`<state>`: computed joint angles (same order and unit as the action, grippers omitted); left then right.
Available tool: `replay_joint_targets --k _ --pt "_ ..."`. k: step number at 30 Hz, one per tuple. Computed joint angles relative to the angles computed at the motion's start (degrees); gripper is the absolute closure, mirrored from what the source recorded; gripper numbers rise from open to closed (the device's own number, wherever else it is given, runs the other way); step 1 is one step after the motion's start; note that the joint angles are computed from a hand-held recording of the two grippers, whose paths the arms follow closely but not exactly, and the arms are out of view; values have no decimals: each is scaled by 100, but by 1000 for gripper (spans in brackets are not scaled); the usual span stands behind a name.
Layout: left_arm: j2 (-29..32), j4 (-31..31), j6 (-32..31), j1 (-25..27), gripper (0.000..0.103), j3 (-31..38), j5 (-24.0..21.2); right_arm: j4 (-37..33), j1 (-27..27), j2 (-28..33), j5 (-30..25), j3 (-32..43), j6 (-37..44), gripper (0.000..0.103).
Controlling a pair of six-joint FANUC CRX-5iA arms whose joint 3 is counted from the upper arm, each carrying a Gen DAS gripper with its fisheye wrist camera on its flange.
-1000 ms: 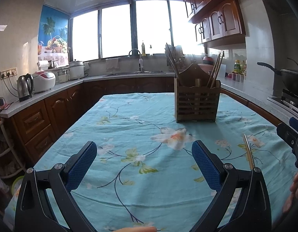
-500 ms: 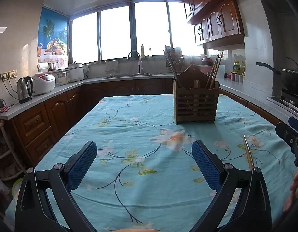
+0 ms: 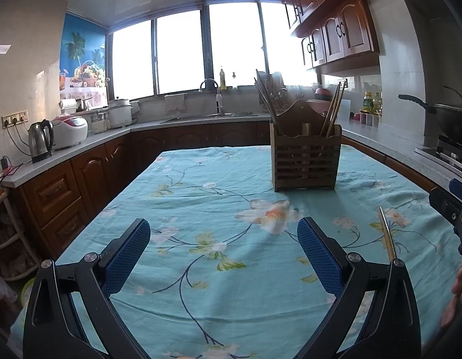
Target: Organize utensils
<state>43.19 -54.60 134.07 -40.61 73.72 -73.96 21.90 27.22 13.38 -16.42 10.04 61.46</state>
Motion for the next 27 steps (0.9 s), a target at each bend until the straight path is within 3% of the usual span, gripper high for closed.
replay_joint_targets --k 27 --pt "-44 95 -15 25 2 -98 80 61 11 -3 -34 -6 -111 2"
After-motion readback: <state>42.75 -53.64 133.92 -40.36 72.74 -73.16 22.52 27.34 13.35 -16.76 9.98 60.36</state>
